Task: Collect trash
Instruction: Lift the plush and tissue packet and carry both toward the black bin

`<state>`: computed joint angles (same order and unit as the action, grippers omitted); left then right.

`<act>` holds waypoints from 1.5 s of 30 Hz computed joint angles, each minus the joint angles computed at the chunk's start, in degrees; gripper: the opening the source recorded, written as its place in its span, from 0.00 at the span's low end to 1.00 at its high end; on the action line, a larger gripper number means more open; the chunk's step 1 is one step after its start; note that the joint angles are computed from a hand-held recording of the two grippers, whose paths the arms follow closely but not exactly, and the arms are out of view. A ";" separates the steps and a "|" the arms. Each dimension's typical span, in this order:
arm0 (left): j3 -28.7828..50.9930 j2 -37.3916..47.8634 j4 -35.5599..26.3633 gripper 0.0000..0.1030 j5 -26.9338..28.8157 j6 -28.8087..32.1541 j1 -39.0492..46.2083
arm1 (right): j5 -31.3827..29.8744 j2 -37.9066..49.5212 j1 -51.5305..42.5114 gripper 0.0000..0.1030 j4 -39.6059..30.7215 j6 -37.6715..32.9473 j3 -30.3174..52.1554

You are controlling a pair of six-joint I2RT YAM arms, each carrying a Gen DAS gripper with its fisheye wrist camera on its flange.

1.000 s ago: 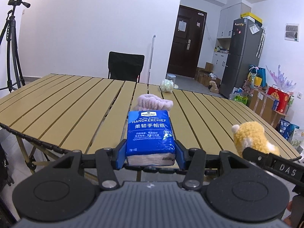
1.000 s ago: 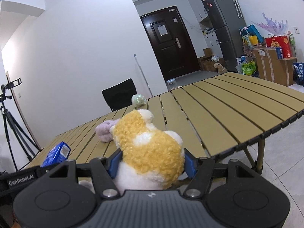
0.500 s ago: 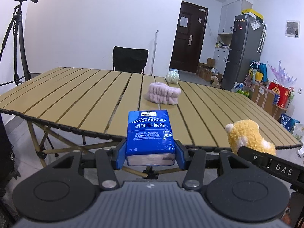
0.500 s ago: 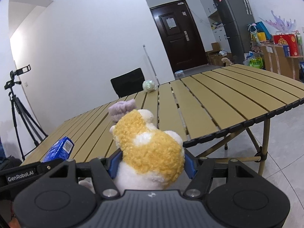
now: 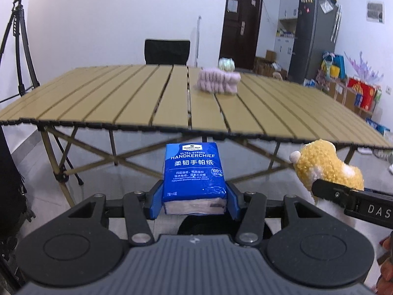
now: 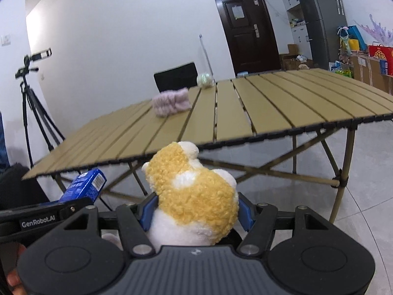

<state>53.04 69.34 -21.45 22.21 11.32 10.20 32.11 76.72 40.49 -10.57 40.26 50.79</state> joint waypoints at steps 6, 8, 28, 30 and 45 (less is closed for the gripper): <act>-2.30 1.20 -0.61 0.50 -0.87 2.97 0.11 | -2.44 1.98 0.49 0.62 -1.34 1.39 -1.48; -3.16 1.96 -0.60 0.50 -1.32 3.79 0.14 | -3.65 2.69 0.25 0.62 -1.39 1.87 -2.34; -2.42 15.43 0.45 0.50 -10.03 4.58 -0.19 | -11.27 7.13 -8.44 0.62 -1.75 6.04 -11.68; -1.09 17.24 -0.35 0.50 -11.06 3.96 -0.24 | -11.81 8.10 -9.48 0.62 -1.64 6.16 -11.97; 4.64 21.52 -4.34 0.50 -12.01 0.36 -1.71 | -14.37 14.55 -12.94 0.62 -1.67 6.66 -9.93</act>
